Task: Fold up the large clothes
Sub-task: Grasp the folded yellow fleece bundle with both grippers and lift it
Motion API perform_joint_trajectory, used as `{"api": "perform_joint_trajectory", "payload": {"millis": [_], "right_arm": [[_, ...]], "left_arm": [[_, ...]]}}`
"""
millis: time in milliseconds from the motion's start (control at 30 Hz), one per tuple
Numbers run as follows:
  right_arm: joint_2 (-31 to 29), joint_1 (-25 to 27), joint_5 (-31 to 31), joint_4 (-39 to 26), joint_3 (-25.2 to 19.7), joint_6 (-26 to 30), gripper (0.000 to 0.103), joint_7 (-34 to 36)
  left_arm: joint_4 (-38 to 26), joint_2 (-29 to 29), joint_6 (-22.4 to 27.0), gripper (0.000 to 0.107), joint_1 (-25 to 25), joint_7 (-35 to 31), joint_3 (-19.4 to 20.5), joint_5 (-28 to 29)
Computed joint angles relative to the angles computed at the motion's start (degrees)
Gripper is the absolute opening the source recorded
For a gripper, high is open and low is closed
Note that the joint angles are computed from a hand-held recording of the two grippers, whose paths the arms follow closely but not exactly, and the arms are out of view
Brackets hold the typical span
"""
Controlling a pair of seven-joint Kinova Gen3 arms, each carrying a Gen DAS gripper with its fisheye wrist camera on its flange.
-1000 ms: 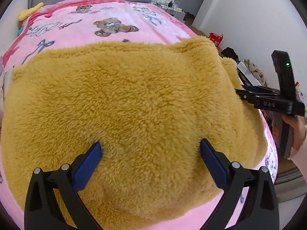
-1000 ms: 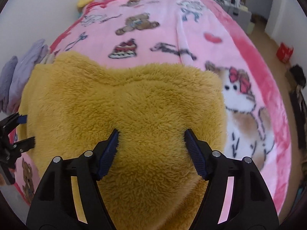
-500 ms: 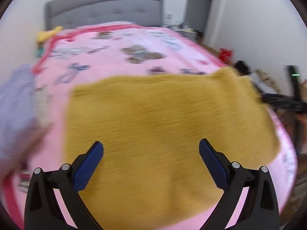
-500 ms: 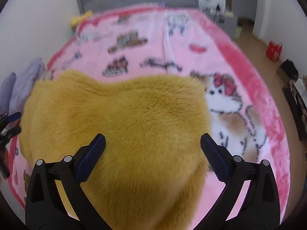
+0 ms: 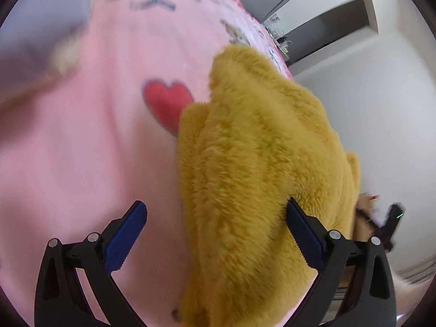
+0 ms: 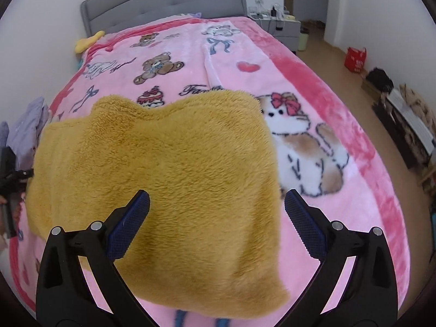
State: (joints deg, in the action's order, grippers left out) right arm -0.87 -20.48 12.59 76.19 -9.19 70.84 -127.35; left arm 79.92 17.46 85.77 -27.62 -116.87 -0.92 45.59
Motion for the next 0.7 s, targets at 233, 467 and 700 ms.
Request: {"api": "perform_joint_trajectory", "payload": {"millis": [233, 467, 700], "right_arm": [[3.47, -3.28, 1.96, -5.65, -1.2, 4.16, 0.095, -0.92], [6.28, -6.65, 1.44, -10.33, -0.62, 6.21, 0.095, 2.0], [6.69, -8.1, 0.81, -10.25, 0.04, 6.82, 0.095, 1.28]], "left_arm": [[2.21, 5.9, 4.62, 0.098, -1.21, -0.34, 2.71, 7.48], [2.93, 8.27, 3.31, 0.099, 0.49, 1.84, 3.34, 7.94], [-0.35, 9.6, 2.8, 0.098, 4.05, 3.7, 5.29, 5.56]]}}
